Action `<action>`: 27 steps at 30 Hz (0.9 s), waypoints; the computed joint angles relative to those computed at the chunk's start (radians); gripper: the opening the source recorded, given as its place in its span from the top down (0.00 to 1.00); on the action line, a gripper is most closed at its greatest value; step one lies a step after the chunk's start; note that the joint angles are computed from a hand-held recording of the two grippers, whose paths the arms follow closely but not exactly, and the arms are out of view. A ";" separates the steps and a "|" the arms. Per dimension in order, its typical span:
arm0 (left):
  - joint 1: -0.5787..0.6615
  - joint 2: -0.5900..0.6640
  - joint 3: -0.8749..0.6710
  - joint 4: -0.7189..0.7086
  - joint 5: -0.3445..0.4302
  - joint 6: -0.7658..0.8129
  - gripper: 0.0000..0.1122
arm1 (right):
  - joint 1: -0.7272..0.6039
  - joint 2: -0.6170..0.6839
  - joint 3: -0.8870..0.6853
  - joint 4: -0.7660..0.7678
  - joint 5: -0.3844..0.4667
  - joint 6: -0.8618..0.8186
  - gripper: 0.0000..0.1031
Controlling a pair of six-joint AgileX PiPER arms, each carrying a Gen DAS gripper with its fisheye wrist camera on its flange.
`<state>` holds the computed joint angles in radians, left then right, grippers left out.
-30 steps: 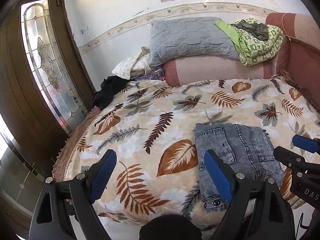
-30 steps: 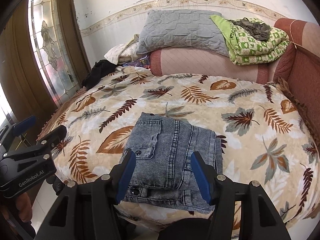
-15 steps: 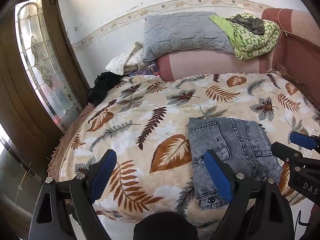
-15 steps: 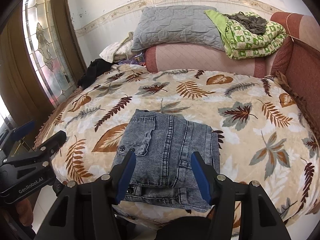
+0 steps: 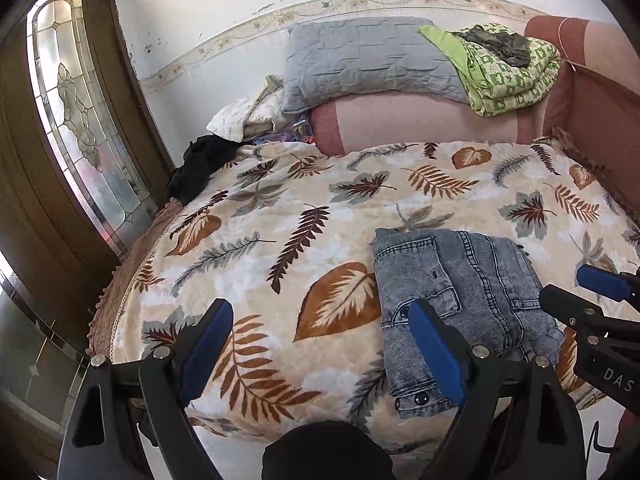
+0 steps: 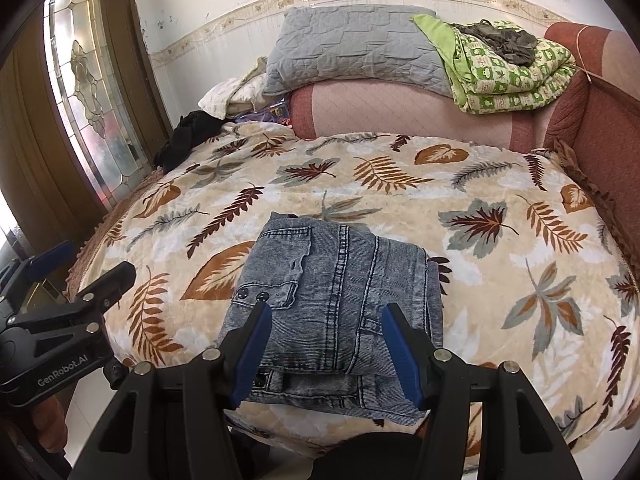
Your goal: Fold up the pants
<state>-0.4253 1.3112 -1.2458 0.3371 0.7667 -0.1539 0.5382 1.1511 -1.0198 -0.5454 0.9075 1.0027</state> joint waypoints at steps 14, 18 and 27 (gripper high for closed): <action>0.012 -0.015 0.008 -0.018 -0.005 0.016 0.20 | 0.036 -0.006 -0.014 -0.033 0.029 0.032 0.41; 0.023 -0.013 0.006 -0.033 -0.005 0.028 0.20 | 0.034 -0.006 -0.014 -0.027 0.027 0.024 0.41; 0.038 -0.014 0.006 -0.050 -0.012 0.044 0.20 | 0.028 0.006 -0.027 -0.016 0.023 0.009 0.41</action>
